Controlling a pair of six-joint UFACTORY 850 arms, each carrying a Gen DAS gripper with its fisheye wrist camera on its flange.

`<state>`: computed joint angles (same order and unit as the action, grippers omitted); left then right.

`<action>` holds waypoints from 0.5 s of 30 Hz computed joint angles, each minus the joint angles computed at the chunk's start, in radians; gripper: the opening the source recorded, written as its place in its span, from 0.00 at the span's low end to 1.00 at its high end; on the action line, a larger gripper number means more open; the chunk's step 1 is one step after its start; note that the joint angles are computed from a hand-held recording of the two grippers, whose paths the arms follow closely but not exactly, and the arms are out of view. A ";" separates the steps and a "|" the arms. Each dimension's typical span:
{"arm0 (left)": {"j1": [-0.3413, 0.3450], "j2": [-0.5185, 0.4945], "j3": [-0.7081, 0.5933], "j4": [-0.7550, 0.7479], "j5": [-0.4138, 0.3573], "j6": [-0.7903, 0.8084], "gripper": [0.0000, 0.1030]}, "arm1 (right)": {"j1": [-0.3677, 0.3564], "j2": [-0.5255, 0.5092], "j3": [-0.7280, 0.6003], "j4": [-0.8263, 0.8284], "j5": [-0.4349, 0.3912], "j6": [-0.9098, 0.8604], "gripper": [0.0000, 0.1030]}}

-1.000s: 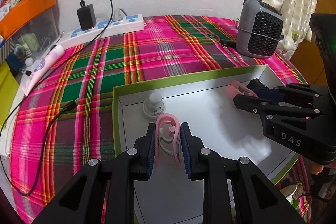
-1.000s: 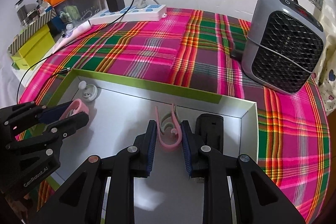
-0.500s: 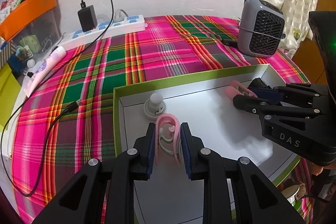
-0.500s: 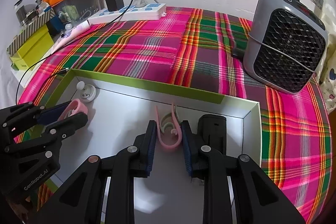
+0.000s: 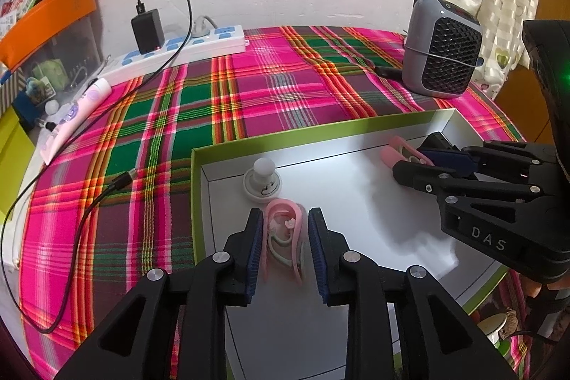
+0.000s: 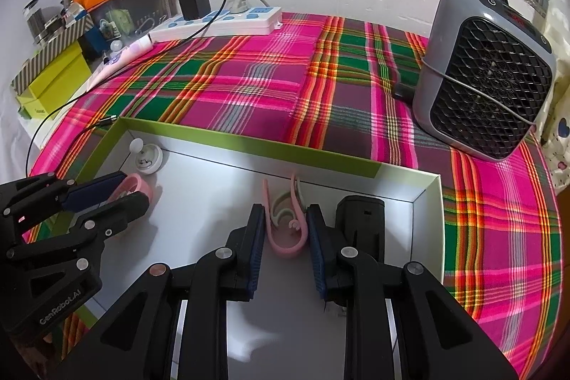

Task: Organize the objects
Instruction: 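Lower the pink clips into the box and open both grippers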

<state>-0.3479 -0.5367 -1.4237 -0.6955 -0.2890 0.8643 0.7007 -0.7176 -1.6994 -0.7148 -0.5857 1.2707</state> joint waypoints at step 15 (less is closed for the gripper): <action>0.001 0.045 0.050 -0.041 0.031 0.030 0.31 | 0.016 0.028 0.032 -0.066 0.007 0.066 0.36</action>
<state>-0.3470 -0.4919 -1.3737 -0.7362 -0.2577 0.8946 0.7164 -0.6898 -1.6679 -0.7806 -0.5790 1.3369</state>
